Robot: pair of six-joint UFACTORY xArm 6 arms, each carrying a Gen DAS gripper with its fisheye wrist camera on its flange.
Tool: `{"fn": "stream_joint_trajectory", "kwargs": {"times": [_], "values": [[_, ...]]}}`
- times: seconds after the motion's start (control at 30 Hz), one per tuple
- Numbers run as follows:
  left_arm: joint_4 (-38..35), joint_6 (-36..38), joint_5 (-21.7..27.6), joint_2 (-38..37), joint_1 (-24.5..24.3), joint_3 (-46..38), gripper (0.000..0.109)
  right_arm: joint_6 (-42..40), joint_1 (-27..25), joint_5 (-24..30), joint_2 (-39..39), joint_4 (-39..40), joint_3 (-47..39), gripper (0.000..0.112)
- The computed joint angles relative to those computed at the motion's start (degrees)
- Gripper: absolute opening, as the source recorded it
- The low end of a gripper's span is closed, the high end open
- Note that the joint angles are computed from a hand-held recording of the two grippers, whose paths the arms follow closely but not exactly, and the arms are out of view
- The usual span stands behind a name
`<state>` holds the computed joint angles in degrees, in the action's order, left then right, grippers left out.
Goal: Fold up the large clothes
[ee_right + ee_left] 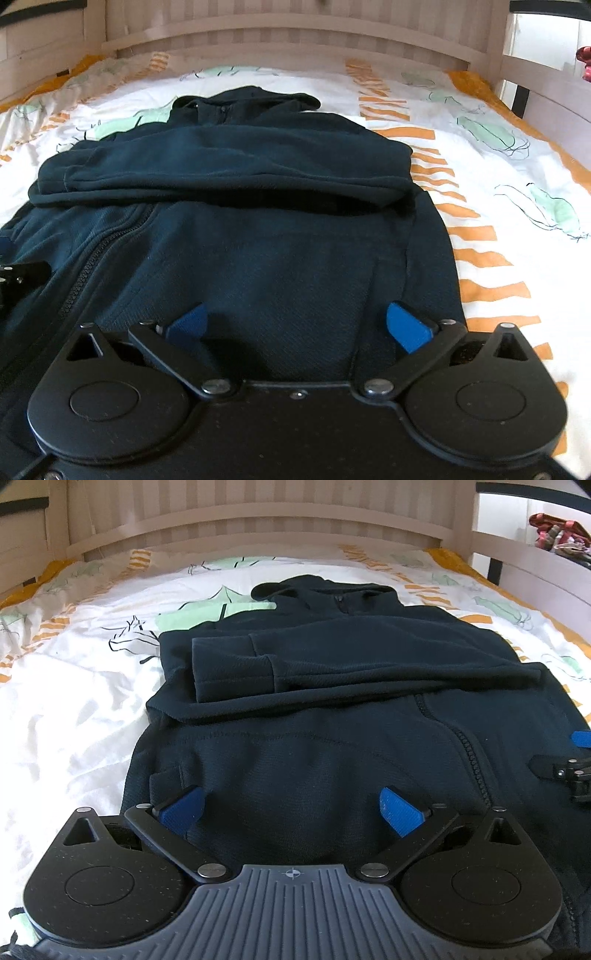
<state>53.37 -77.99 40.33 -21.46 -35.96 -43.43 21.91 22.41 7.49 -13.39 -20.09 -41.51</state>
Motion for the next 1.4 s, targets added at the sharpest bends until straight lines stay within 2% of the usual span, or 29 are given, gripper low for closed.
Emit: {"fn": "stream_joint_trajectory", "kwargs": {"times": [0.07, 0.17, 0.3, 0.5, 0.53, 0.63, 0.7, 0.77, 0.93, 1.07, 1.17, 1.3, 1.4], "values": [[-0.42, 0.33, 0.27, 0.03, -0.18, -0.14, 0.103, -2.08, 0.02, -0.16, -0.13, 2.19, 0.23, 0.103], [-2.16, 2.00, -0.21, -0.40, 0.15, -0.02, 0.103, -1.17, 0.41, 0.66, -0.62, 1.33, 0.37, 0.103], [-5.80, 5.59, -1.06, -0.98, 0.70, 0.07, 0.103, -6.55, 1.16, 3.44, -0.47, 6.97, -0.97, 0.103], [-15.46, 13.00, -2.17, -2.61, 2.01, -0.73, 0.099, -23.32, 1.50, 11.03, -0.66, 23.19, -4.41, 0.103], [-17.17, 14.25, -3.60, -3.25, 2.69, -0.52, 0.091, -26.38, 1.23, 12.95, -0.73, 26.41, -5.38, 0.102], [-19.74, 17.12, -5.90, -3.96, 4.51, -1.60, 0.090, -34.96, -0.08, 16.77, -0.88, 38.03, -8.24, 0.090], [-19.19, 18.65, -6.80, -3.14, 5.76, -3.49, 0.090, -38.99, -0.92, 17.41, -0.22, 43.51, -10.51, 0.087], [-18.65, 20.69, -8.43, -1.36, 7.66, -6.01, 0.090, -41.44, -1.27, 15.91, 1.44, 45.56, -13.12, 0.085], [-17.52, 25.38, -12.94, 7.62, 13.74, -15.50, 0.090, -47.62, -1.68, 13.73, 11.01, 51.74, -24.84, 0.081], [-10.65, 26.51, -12.63, 16.86, 16.48, -25.33, 0.090, -51.18, -1.51, 12.36, 21.77, 53.11, -36.75, 0.068], [-10.09, 29.77, -12.78, 24.28, 18.49, -32.82, 0.090, -49.30, -1.77, 12.39, 31.00, 50.37, -47.50, 0.067], [-8.10, 29.50, -12.46, 32.86, 21.03, -41.51, 0.089, -44.74, -2.39, 13.66, 41.85, 46.06, -61.55, 0.067], [-8.12, 30.46, -11.65, 39.16, 22.38, -48.04, 0.088, -40.84, -2.88, 17.05, 51.29, 41.07, -74.98, 0.067]]}}
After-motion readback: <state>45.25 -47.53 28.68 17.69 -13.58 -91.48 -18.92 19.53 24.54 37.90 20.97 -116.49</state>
